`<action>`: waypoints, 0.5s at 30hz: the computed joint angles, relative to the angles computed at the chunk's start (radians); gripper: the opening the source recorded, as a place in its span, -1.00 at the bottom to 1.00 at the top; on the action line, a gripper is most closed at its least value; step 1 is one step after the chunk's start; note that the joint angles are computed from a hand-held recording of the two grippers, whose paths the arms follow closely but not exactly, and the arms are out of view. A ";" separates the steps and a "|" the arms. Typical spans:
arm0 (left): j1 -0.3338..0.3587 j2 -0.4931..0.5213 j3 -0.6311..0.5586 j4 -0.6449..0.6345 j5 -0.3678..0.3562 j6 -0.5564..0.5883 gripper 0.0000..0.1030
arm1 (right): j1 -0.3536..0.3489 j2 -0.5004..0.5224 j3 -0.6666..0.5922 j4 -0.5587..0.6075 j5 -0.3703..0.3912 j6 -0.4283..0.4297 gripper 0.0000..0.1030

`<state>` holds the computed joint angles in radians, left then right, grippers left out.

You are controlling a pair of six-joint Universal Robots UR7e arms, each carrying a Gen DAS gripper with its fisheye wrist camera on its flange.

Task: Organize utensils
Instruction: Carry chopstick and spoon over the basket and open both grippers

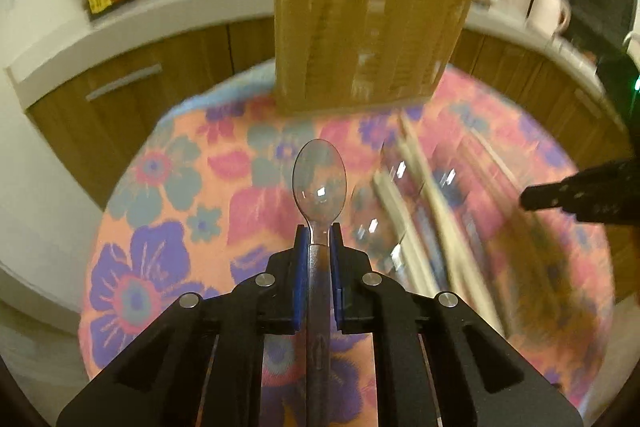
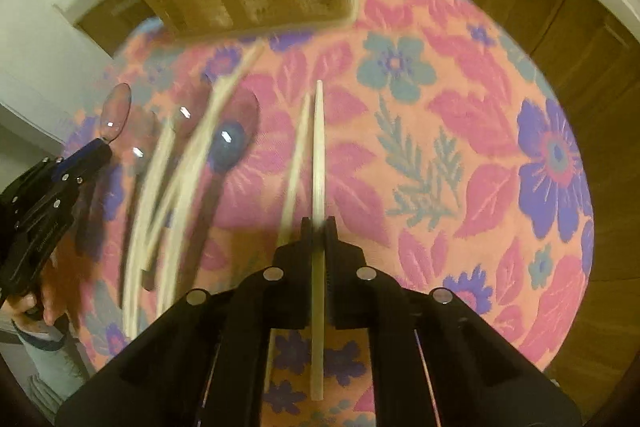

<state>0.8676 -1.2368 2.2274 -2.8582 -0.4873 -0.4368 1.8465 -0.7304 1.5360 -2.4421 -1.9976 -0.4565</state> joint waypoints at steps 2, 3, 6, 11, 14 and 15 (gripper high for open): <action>-0.015 0.000 0.003 -0.126 -0.004 0.092 -0.84 | 0.004 -0.023 0.007 -0.032 0.065 -0.029 -0.92; -0.024 0.001 0.000 -0.202 -0.006 0.155 -0.84 | 0.007 -0.033 0.006 -0.045 0.102 -0.039 -0.92; -0.042 0.022 -0.042 -0.420 -0.032 0.354 -0.83 | 0.027 -0.054 -0.002 -0.104 0.205 -0.084 -0.92; -0.035 0.095 -0.192 -0.720 -0.103 0.684 -0.83 | 0.064 -0.032 -0.062 -0.239 0.359 -0.132 -0.92; -0.007 0.150 -0.305 -0.779 -0.144 0.785 -0.83 | 0.084 0.027 -0.145 -0.300 0.404 -0.107 -0.92; 0.008 0.170 -0.343 -0.782 -0.168 0.800 -0.83 | 0.087 0.052 -0.176 -0.324 0.427 -0.100 -0.92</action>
